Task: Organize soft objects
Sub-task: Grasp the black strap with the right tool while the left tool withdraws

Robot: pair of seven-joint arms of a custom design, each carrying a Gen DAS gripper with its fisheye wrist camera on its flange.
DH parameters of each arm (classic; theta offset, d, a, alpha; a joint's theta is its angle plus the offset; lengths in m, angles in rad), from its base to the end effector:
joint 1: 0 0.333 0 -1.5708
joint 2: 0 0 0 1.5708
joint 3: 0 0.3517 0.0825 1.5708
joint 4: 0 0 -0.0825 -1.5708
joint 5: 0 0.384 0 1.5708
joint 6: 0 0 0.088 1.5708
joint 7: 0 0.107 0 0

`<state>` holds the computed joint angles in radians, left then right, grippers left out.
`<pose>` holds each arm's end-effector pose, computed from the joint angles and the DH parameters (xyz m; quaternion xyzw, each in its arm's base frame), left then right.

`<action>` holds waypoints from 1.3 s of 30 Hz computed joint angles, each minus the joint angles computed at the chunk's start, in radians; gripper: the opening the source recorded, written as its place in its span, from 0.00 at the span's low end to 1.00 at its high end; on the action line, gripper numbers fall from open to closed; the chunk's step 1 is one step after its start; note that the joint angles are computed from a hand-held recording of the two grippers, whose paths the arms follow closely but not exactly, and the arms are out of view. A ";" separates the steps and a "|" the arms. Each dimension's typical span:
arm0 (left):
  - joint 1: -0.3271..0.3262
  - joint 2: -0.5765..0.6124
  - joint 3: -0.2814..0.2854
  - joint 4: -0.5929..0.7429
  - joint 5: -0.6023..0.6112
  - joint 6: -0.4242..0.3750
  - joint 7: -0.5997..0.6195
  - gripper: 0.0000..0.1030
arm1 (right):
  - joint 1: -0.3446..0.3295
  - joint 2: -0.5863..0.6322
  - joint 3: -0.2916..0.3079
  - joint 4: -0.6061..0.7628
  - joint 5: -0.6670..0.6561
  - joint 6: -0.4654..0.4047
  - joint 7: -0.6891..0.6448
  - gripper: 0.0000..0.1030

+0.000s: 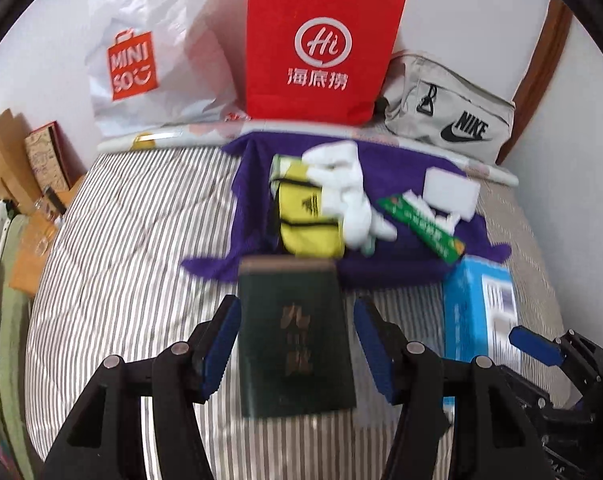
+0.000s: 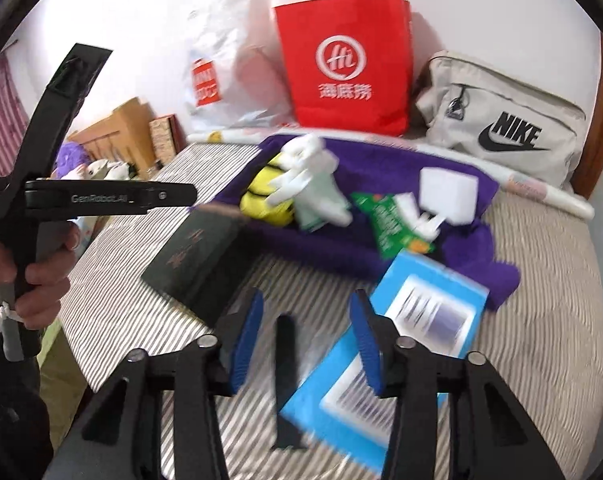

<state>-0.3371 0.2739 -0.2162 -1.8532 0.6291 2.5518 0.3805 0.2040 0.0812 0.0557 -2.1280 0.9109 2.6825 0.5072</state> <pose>0.5693 -0.3464 0.4574 -0.7435 0.6041 -0.2248 0.1781 0.5749 0.1264 0.4493 -0.8239 0.4433 -0.0884 0.3418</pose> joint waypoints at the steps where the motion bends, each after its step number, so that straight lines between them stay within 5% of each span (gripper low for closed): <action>1: -0.001 -0.013 -0.003 -0.024 -0.003 0.011 -0.007 0.55 | 0.000 -0.019 0.003 -0.026 0.019 0.003 -0.026 0.41; 11: -0.025 -0.110 -0.022 -0.189 0.066 0.068 -0.146 0.55 | 0.023 -0.139 -0.021 -0.250 0.164 -0.004 -0.167 0.41; 20: -0.024 -0.105 -0.033 -0.227 0.067 0.107 -0.152 0.55 | -0.024 -0.064 -0.047 -0.224 0.198 0.042 -0.117 0.39; 22: -0.026 -0.095 -0.034 -0.225 0.067 0.115 -0.149 0.55 | -0.051 -0.048 -0.061 -0.194 0.197 -0.028 -0.097 0.37; 26: -0.023 -0.077 -0.038 -0.226 0.037 0.146 -0.125 0.55 | -0.068 -0.031 -0.056 -0.185 0.207 0.026 -0.098 0.37; 30: -0.030 -0.064 -0.035 -0.221 0.034 0.150 -0.118 0.55 | -0.087 -0.028 -0.057 -0.191 0.209 -0.025 -0.100 0.38; 39: -0.025 -0.059 -0.032 -0.239 0.009 0.179 -0.099 0.55 | -0.010 -0.043 -0.003 -0.242 0.252 0.016 -0.221 0.35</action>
